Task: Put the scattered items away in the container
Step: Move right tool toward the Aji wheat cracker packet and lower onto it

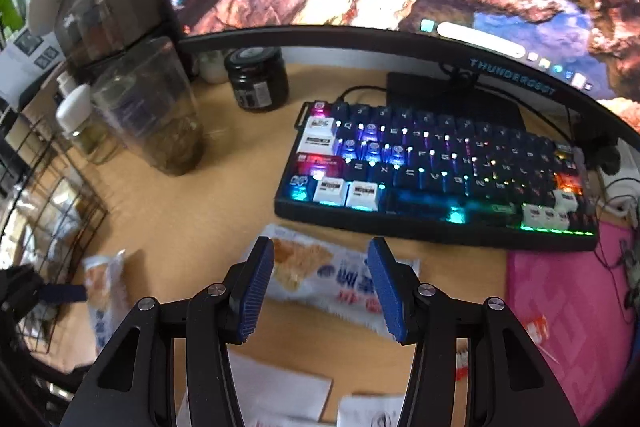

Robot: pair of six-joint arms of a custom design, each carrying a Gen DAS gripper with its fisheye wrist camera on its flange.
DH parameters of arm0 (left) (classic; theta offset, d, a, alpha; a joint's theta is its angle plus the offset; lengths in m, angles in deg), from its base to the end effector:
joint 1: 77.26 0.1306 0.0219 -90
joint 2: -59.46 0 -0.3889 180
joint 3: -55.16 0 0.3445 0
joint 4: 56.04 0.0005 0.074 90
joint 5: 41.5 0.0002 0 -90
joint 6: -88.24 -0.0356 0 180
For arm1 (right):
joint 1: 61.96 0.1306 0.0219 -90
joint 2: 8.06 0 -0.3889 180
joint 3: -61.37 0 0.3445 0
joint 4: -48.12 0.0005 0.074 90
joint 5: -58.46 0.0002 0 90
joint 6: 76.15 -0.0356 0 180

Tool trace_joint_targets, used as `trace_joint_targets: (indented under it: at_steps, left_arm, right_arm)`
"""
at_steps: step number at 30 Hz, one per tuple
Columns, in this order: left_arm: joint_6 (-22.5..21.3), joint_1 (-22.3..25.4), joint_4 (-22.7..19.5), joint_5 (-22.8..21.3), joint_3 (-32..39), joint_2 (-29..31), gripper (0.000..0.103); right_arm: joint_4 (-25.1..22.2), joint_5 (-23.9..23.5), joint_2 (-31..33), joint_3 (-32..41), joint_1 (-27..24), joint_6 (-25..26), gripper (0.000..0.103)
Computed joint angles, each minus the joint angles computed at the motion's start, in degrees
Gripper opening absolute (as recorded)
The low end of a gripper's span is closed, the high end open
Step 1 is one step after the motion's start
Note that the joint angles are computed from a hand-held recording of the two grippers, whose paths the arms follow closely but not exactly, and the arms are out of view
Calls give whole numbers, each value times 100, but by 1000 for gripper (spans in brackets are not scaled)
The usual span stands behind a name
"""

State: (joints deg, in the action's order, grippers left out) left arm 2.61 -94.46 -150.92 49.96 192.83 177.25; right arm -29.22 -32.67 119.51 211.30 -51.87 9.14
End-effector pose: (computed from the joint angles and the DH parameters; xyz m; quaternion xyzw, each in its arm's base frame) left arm 0.5301 -0.1656 0.4859 0.1124 0.9850 -0.0368 0.1258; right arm 0.6304 0.1124 0.4800 -0.0477 0.9524 0.0481 0.2971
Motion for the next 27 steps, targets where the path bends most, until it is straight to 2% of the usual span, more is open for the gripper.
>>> trace_joint_targets:
  at_steps: [2,4,12,14,17,22,27]
  left_arm:
    - [-20,47,-5,99,-21,-4,82]
    - [-50,74,20,119,-70,-39,82]
    - [-68,133,35,239,-127,-107,82]
    - [-112,141,-27,351,-90,-105,82]
    - [-115,180,-151,495,-83,-136,82]
    - [7,222,-169,469,-180,-190,82]
    - [74,260,-180,512,-182,-152,82]
  right_arm:
    - [-235,-34,184,251,8,20,50]
    - [-102,-45,46,2,8,20,50]
    - [-328,-94,-531,-761,25,35,50]
    - [-127,-122,-797,-1070,16,53,50]
    - [17,-30,-974,-1168,3,461,51]
    - [-339,-106,-810,-828,-113,1120,51]
    - [-222,90,-852,-974,-169,1283,51]
